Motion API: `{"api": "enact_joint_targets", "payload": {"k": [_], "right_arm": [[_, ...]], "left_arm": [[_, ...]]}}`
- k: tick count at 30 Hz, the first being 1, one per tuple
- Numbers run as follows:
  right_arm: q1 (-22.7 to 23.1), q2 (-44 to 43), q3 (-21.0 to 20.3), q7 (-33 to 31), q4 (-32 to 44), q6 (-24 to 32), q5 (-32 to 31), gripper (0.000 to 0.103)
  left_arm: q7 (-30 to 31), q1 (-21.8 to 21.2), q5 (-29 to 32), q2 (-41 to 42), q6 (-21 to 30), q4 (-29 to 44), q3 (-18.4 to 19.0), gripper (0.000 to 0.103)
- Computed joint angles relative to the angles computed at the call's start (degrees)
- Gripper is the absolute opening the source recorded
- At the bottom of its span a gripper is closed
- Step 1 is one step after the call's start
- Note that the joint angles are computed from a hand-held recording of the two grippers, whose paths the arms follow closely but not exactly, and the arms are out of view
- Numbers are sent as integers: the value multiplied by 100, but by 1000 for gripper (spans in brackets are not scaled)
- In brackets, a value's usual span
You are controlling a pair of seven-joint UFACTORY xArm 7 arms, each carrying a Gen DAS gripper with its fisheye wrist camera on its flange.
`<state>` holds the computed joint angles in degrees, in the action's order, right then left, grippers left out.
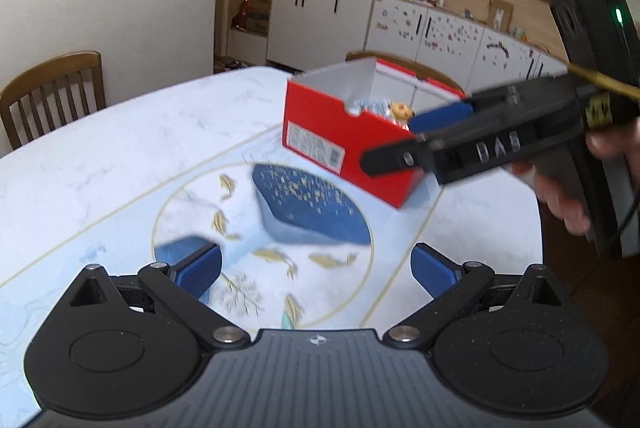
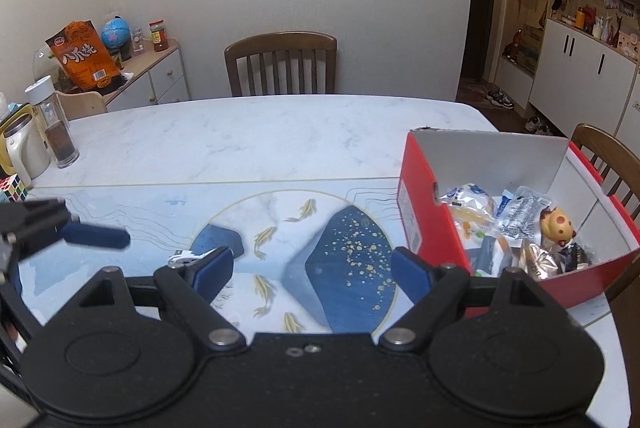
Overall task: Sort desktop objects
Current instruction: 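Move the right tool over the white USB cable while the left tool reaches the teal marker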
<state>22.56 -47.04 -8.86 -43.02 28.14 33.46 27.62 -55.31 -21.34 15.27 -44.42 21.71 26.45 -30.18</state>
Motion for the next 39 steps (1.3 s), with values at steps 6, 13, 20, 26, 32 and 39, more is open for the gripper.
{"api": "enact_joint_targets", "payload": {"k": [6,13,20,26,32,39], "right_arm": [[90,28,78,4,-102,-46,43,86],[184,115,135,25,-197,-100,63,86],[302,251,176,16,-282,-271,131,85],[433,393,219,43,-370,-492,195,85],[581,524,231,24,-385,-639,210,85],[837,858,242,-41,-365,-850,343,85]], "left_arm": [[-168,-136,-65,154,91,-135,-108,95],[-409,-309,-91,340,40,-308,-64,80],[-658,-290,53,448,47,-401,-154,70],[-730,-379,99,550,-17,-486,-59,54],[-723,-440,110,686,-124,-538,10,33],[-776,-432,169,638,-163,-628,-19,22]]}}
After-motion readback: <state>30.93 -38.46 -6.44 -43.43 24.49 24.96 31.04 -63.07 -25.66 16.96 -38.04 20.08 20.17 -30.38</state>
